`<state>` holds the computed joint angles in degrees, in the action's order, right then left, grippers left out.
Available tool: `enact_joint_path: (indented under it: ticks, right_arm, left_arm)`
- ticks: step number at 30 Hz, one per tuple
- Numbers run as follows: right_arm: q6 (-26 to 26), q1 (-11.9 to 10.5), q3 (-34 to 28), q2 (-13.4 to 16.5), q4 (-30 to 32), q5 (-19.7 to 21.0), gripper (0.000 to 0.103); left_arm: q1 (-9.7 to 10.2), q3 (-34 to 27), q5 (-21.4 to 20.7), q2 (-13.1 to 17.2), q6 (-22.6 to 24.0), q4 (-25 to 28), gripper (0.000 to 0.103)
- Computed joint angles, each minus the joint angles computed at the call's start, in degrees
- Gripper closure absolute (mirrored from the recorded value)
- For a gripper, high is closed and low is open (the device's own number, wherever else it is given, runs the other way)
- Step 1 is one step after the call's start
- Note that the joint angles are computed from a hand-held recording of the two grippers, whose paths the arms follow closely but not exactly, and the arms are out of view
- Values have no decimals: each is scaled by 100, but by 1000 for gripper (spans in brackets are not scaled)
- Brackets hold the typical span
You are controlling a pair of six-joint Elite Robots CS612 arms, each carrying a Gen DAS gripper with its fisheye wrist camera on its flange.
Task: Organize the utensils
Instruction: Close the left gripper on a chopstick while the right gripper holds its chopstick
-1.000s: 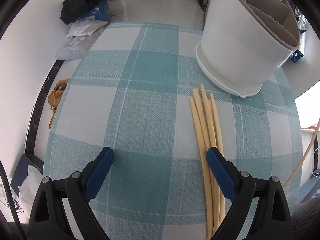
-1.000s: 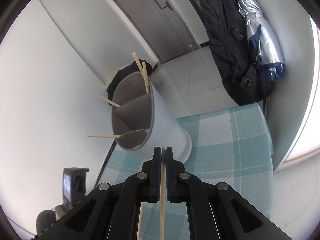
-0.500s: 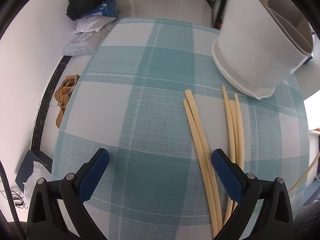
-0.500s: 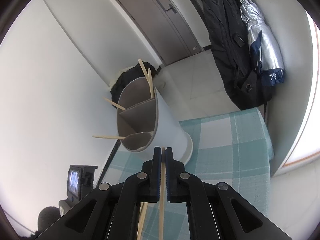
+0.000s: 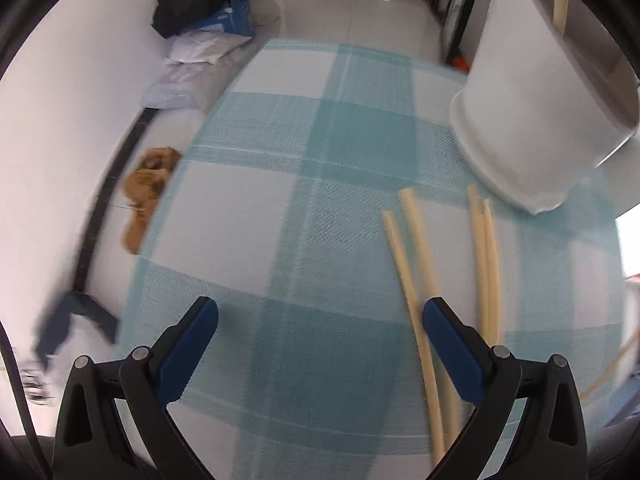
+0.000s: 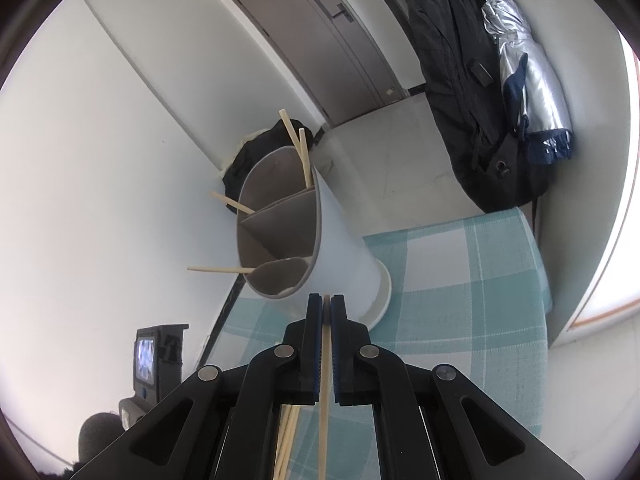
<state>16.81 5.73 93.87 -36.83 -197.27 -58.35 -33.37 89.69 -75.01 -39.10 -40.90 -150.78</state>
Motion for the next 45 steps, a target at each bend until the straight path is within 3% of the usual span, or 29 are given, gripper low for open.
enact_joint_path:
  ticks: [4, 12, 15, 17, 18, 19, 20, 25, 31, 39, 45]
  right_arm:
    - [-42, 15, -21, 7, 29, -13, 100]
    - [-46, 31, -58, 22, 56, -9, 100]
    - [-9, 50, -86, 31, 24, 12, 100]
    - [-24, 83, -91, 30, -59, -49, 100]
    - [-43, 102, -85, 26, -100, -78, 100]
    - [-63, 116, -77, 21, -124, -104, 100]
    - [-112, 137, -55, 9, -160, -167, 100]
    - [-434, 229, 108, -82, -262, -504, 100]
    - [-723, 317, 296, -181, -578, -718, 100]
    - [-1129, 530, 497, -293, -959, -1130, 100]
    - [-1231, 652, 628, -336, -1190, -1419, 100]
  left_arm:
    - [104, 12, -317, -11, -159, -22, 2]
    - [148, -188, -356, 89, 51, 10, 12]
    - [135, -262, -360, 101, 108, 31, 33]
    - [123, -292, -354, 96, 96, 30, 66]
    - [124, -308, -347, 96, 61, 38, 75]
    - [131, -314, -391, 98, -7, 9, 92]
    - [148, -321, -428, 102, -77, -3, 100]
    - [181, -161, -553, 67, -272, -421, 102]
    - [145, 399, -531, -183, -474, -1851, 102]
    - [-47, 1129, -183, -564, -133, -3616, 102]
    - [-156, 1293, -110, -631, 517, -4315, 102]
